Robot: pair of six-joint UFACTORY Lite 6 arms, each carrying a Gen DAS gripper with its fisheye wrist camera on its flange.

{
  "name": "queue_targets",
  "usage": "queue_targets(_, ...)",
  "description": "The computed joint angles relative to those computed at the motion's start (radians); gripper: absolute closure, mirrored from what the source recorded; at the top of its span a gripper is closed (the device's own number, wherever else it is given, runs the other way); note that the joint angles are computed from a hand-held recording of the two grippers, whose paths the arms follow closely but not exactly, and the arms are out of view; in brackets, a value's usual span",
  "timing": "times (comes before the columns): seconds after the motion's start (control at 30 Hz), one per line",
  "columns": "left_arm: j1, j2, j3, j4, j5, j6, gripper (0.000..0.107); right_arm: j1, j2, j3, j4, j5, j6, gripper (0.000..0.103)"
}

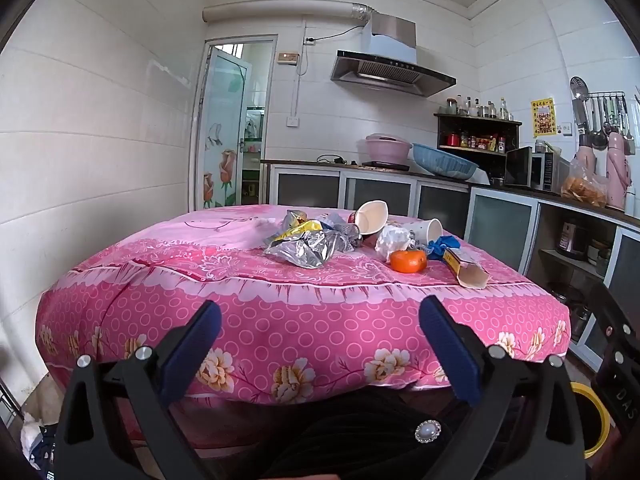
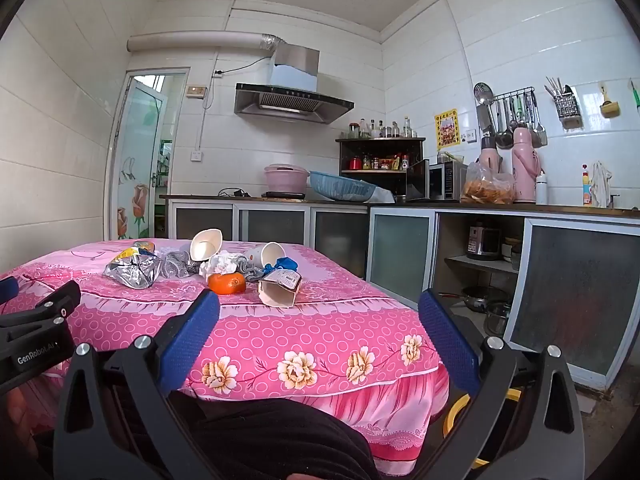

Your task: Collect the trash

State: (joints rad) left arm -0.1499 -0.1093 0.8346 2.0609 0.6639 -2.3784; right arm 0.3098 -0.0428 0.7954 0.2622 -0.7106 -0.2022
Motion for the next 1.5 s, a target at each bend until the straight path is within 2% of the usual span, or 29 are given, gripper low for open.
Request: queue_targets(1.5,0.000,0.001,0.002,-0.009,-0.004,0.010,0.012,0.000,0.005,0.008,0.005,0.010,-0.004,0.008)
